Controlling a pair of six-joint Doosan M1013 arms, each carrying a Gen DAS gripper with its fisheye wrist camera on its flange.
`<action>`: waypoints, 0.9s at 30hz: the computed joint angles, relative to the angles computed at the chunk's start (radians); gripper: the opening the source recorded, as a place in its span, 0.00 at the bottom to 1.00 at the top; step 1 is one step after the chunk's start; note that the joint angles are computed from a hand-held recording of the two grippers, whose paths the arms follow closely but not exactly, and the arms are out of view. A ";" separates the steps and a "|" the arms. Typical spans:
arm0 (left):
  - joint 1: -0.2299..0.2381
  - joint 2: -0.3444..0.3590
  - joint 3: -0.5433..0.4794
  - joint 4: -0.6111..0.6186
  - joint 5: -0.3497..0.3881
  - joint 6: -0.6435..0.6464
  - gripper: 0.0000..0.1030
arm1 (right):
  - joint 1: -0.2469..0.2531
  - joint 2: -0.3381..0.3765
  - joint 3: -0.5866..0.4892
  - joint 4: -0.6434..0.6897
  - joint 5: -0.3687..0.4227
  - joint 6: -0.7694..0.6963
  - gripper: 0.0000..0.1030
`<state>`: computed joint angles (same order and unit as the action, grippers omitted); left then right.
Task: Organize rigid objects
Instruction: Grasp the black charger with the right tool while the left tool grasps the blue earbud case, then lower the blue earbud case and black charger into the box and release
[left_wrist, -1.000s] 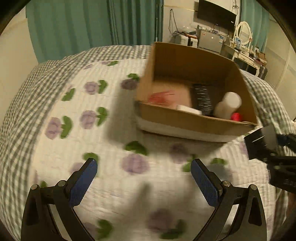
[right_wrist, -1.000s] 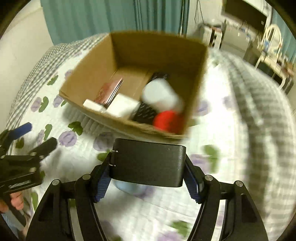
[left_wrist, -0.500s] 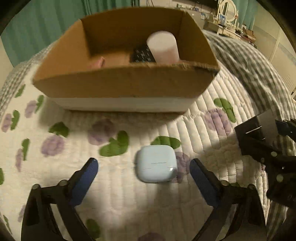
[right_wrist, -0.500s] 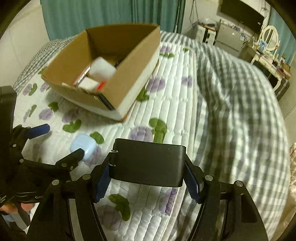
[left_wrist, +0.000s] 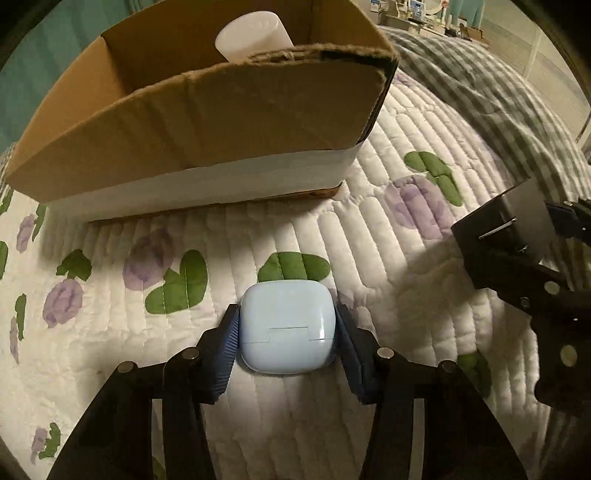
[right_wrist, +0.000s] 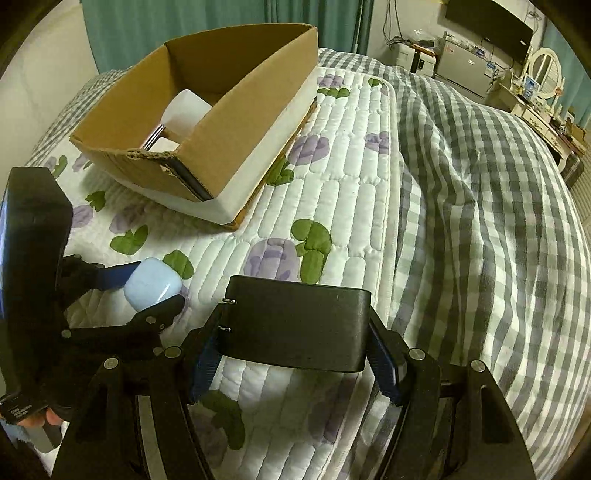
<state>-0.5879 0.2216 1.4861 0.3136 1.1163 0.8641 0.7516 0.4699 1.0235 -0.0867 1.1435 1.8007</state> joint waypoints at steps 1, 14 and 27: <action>-0.001 -0.008 0.004 -0.001 -0.004 0.000 0.49 | 0.001 0.001 -0.002 -0.002 0.003 0.004 0.67; 0.004 -0.125 0.018 0.082 -0.040 -0.015 0.49 | 0.049 -0.015 -0.087 -0.067 0.070 0.072 0.65; 0.039 -0.225 0.007 0.160 -0.116 0.014 0.49 | 0.121 -0.021 -0.213 -0.175 0.057 0.126 0.65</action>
<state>-0.5487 -0.0032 1.4934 0.4736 0.9999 0.8785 0.8723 0.4486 0.8100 -0.2613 1.2010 1.9263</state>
